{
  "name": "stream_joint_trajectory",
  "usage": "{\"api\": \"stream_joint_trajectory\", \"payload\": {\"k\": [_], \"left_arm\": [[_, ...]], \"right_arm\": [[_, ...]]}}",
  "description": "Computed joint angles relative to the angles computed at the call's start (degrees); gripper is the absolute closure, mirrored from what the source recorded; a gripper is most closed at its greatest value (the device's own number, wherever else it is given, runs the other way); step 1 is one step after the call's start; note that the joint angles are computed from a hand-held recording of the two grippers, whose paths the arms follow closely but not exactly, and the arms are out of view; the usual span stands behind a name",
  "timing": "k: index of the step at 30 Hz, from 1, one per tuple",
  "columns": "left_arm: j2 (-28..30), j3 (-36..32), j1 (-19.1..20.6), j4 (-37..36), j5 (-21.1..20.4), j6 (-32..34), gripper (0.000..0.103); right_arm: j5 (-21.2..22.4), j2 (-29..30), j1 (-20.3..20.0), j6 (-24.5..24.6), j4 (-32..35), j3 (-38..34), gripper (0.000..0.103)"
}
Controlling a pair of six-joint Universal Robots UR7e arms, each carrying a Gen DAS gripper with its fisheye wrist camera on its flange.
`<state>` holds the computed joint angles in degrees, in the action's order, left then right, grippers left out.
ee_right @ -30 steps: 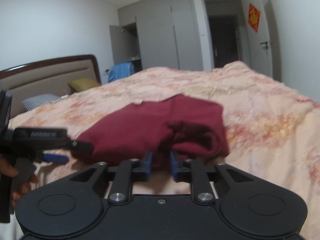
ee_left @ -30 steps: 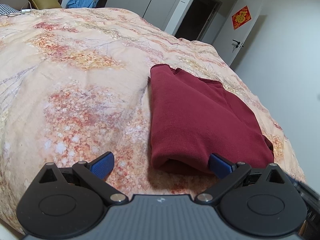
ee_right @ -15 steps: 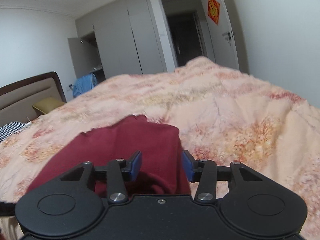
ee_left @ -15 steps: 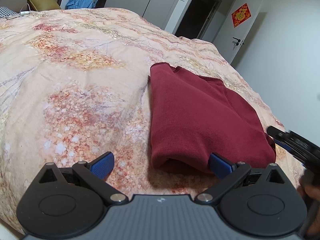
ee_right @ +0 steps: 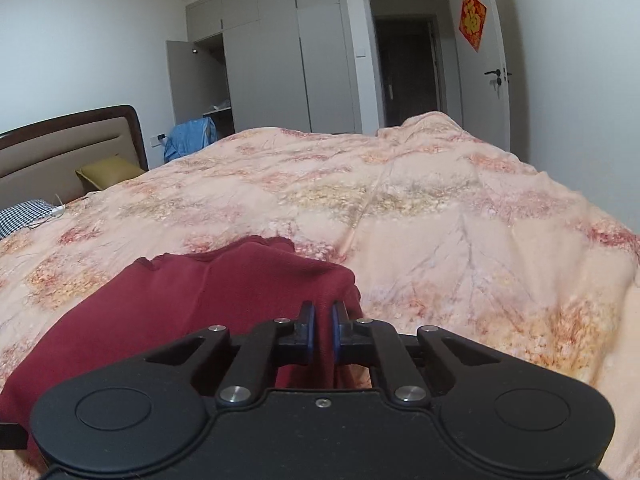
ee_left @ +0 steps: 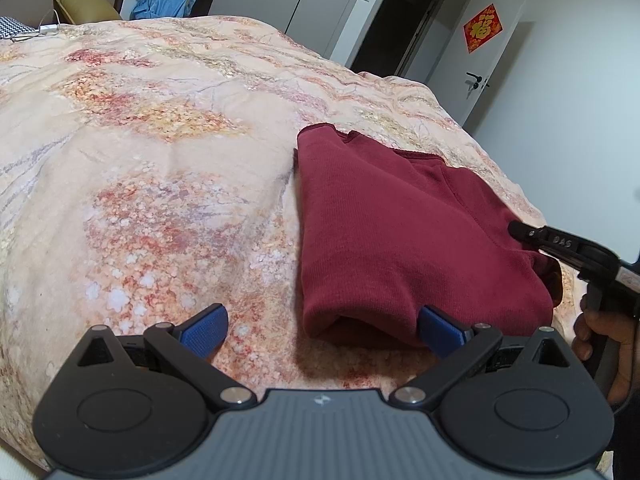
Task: Fold small clothes
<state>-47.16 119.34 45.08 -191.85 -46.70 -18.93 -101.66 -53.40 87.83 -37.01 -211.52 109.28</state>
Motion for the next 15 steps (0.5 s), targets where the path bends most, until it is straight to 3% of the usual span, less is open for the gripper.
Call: {"api": "stream_joint_trajectory", "payload": {"k": [8, 10, 11, 14, 15], "left_arm": [[-1.5, 0.3, 0.0, 1.7, -1.2, -1.2, 0.0], [-2.0, 0.3, 0.1, 1.0, -1.8, -1.6, 0.0], [-2.2, 0.3, 0.1, 0.4, -1.8, -1.5, 0.0], [-2.6, -0.2, 0.3, -1.0, -1.6, 0.1, 0.0], [-2.6, -0.7, 0.6, -1.3, -1.7, 1.1, 0.0]], "right_arm": [[-0.8, 0.7, -0.5, -0.5, -1.0, 0.5, 0.09], [0.0, 0.0, -0.6, -0.1, -0.9, 1.2, 0.076], [0.6, -0.5, -0.8, 0.5, -0.5, 1.6, 0.064], [3.3, -2.0, -1.4, 2.2, 1.0, 2.7, 0.043], [3.9, -2.3, -1.5, 2.6, 1.8, 2.8, 0.041]]}}
